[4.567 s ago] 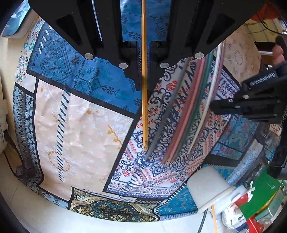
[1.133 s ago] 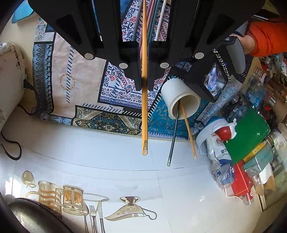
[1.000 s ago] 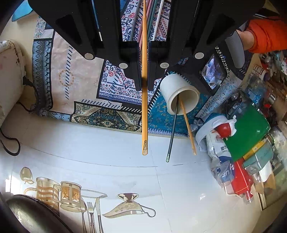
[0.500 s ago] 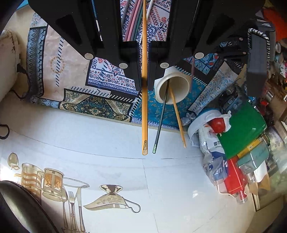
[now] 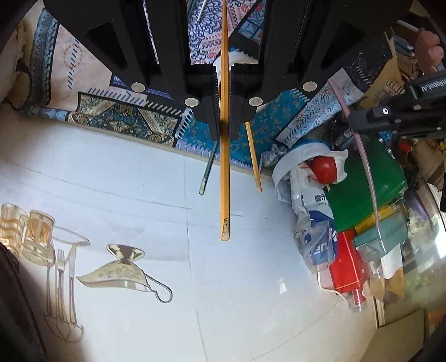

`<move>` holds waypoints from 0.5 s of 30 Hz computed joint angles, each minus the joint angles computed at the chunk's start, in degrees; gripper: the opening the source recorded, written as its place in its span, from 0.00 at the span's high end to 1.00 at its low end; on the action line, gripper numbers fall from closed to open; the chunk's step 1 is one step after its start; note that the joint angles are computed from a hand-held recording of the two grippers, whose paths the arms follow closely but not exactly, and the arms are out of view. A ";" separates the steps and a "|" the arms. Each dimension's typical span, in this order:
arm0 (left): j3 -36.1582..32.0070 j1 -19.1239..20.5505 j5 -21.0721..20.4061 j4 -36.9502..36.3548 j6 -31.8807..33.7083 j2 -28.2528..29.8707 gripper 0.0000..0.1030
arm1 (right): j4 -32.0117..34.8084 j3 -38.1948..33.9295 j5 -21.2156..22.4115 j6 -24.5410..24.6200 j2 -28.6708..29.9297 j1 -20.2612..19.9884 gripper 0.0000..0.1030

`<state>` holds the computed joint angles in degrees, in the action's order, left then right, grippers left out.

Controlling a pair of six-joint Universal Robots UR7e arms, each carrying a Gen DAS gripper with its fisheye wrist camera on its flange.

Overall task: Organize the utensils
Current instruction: 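Lower both sticks into the white cup and release them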

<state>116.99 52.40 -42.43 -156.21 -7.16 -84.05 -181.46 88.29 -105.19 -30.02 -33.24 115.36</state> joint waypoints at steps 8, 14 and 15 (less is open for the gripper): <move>-7.83 4.09 -4.15 -6.33 8.33 6.17 0.97 | -5.15 -8.55 1.78 -0.84 6.80 0.22 0.95; -11.52 8.23 -7.21 -5.76 10.53 10.16 0.98 | -9.59 -12.98 2.56 -2.11 11.80 -0.49 0.95; -12.05 9.05 -8.18 -5.30 10.54 10.72 0.98 | -9.96 -13.18 2.59 -2.22 12.31 -0.69 0.95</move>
<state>104.94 61.45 -50.61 -161.51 3.38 -73.32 -191.42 75.11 -102.60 -32.24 -20.93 114.68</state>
